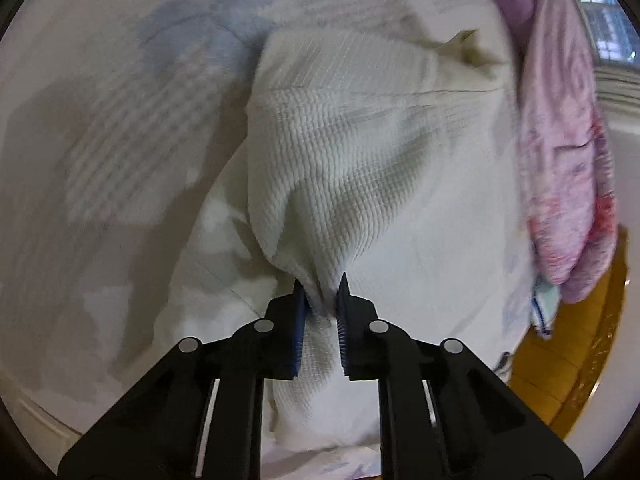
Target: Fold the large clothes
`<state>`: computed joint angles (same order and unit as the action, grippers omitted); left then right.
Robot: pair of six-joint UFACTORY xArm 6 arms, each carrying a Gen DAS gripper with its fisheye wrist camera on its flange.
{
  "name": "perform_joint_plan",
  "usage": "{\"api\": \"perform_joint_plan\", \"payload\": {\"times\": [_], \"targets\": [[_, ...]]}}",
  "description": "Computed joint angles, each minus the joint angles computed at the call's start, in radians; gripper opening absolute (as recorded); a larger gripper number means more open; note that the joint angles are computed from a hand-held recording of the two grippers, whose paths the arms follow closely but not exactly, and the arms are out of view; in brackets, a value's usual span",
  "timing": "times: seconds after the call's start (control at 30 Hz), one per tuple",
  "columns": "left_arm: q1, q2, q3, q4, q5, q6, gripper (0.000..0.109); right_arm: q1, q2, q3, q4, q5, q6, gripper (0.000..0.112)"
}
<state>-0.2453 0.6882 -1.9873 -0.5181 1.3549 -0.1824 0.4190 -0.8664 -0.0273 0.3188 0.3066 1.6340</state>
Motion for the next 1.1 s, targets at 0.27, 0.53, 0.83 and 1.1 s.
{"api": "perform_joint_plan", "payload": {"times": [0.27,0.53,0.83,1.1], "targets": [[-0.033,-0.248,0.218,0.158,0.007,0.068,0.010,-0.015,-0.401,0.034,-0.192,0.366,0.165,0.005],[-0.079,-0.197,0.249,0.295,0.043,0.063,0.025,-0.081,-0.318,0.087,0.111,0.327,-0.092,0.025],[-0.087,-0.164,0.033,0.468,0.060,0.221,0.076,-0.334,-0.739,-0.066,-0.102,1.000,-0.131,0.083],[-0.107,0.062,-0.172,0.456,0.150,0.292,0.037,-0.470,-0.775,-0.026,-0.010,1.037,-0.223,0.084]]}}
